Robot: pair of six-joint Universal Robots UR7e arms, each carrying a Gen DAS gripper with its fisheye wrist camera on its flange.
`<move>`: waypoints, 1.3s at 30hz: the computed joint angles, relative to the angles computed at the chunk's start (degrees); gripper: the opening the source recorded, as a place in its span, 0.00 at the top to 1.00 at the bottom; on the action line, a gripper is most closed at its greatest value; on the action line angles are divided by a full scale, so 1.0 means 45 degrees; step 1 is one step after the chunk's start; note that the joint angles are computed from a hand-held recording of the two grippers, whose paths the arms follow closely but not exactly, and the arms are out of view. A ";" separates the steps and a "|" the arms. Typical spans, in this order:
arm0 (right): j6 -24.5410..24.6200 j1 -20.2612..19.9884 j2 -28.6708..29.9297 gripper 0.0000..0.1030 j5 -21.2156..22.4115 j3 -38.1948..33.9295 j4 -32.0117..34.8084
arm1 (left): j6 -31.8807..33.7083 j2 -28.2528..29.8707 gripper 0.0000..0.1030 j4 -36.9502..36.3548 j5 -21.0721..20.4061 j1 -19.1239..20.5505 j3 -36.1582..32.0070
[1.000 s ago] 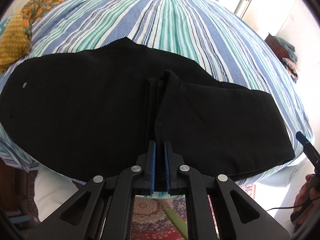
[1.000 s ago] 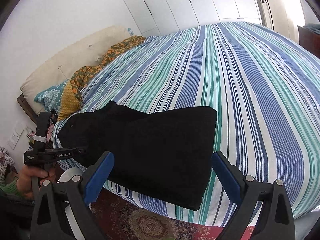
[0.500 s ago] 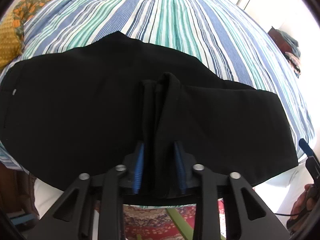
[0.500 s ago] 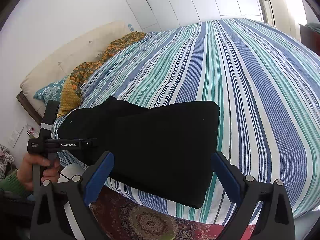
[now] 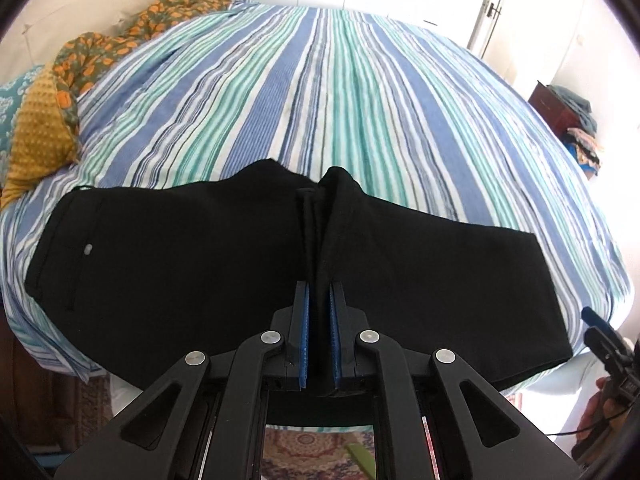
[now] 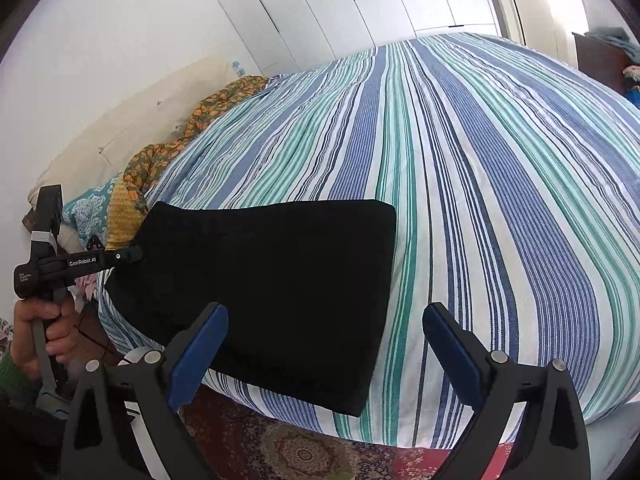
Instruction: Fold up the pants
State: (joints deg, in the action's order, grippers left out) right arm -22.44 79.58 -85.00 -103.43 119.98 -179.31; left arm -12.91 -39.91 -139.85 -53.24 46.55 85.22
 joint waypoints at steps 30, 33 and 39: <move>0.2064 -0.0529 0.1642 0.06 0.4356 -0.4676 0.6544 | 0.0561 0.0211 0.91 -0.0693 -0.0542 0.0832 0.0950; 0.3296 -0.1000 0.2467 0.06 0.5203 -0.5726 0.7367 | 0.0424 0.0210 0.91 -0.0756 -0.0675 0.0878 0.0933; 0.3853 -0.1346 0.2950 0.18 0.3826 -0.6018 0.7924 | 0.0395 0.0245 0.91 -0.0732 -0.0642 0.0862 0.0907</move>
State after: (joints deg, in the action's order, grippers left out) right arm -5.10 73.52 -71.73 -86.21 92.90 -143.66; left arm -11.13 -38.81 -143.14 -56.13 50.43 89.31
